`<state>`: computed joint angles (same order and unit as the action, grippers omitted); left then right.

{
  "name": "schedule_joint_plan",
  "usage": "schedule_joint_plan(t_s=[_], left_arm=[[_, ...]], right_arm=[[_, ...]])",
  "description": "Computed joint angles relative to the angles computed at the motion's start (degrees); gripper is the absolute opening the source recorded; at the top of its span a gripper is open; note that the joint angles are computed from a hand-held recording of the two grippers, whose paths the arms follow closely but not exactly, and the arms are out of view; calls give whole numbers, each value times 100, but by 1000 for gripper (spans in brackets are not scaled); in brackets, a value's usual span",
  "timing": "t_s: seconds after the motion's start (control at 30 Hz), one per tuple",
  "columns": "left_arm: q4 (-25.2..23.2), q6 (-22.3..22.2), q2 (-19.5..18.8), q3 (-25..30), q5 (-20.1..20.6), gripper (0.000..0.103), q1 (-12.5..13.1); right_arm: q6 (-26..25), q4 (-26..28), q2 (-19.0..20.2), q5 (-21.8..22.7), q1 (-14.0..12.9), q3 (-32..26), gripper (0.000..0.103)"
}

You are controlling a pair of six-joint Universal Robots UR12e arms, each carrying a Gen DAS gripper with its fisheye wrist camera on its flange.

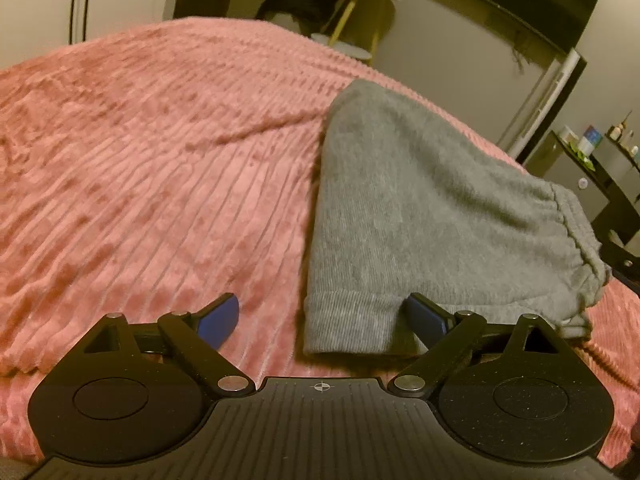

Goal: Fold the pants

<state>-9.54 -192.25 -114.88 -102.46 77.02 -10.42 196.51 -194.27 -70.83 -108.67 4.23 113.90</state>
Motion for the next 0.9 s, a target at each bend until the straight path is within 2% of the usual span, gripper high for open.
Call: schedule_joint_plan(t_s=[0.1,0.17,0.27,0.37,0.43,0.5,0.67,0.73,0.77,0.83,0.9], left_arm=[[488,-113,12,-72,193,94,-9],[703,-7,-25,-24,406,94,-42],[783,104,-165,225,721,94,-115],[795,-43,-369,607,792,94,-171],[716,104,-535,908,826,94,-243],[545,350,-741,1259,983,94,-349],[212,750,-1325,2071,1321,94,-547],[78,882,-1532,2303,1562,98,-603],[-3,876,-1613,2385,1556,100,-597],[-294,524,-1718,2518,1370,103,-529],[-251,267,-1787,2534,1014,103,-429]], right_arm=[[-425,-128,127,-10,24,-131,36],[-543,-21,168,-18,30,-207,30],[-765,148,265,-92,53,-361,24],[-985,140,396,-120,59,-549,24],[-1195,228,503,-206,57,-761,23],[-1226,616,593,-311,43,-1004,22],[-1199,1310,837,211,-143,-1506,20],[-1374,1488,990,204,-196,-1640,16],[-1497,1448,1062,284,-235,-1660,16],[-1605,1345,1191,421,-311,-1701,12],[-1293,1315,1242,643,-398,-1733,10]])
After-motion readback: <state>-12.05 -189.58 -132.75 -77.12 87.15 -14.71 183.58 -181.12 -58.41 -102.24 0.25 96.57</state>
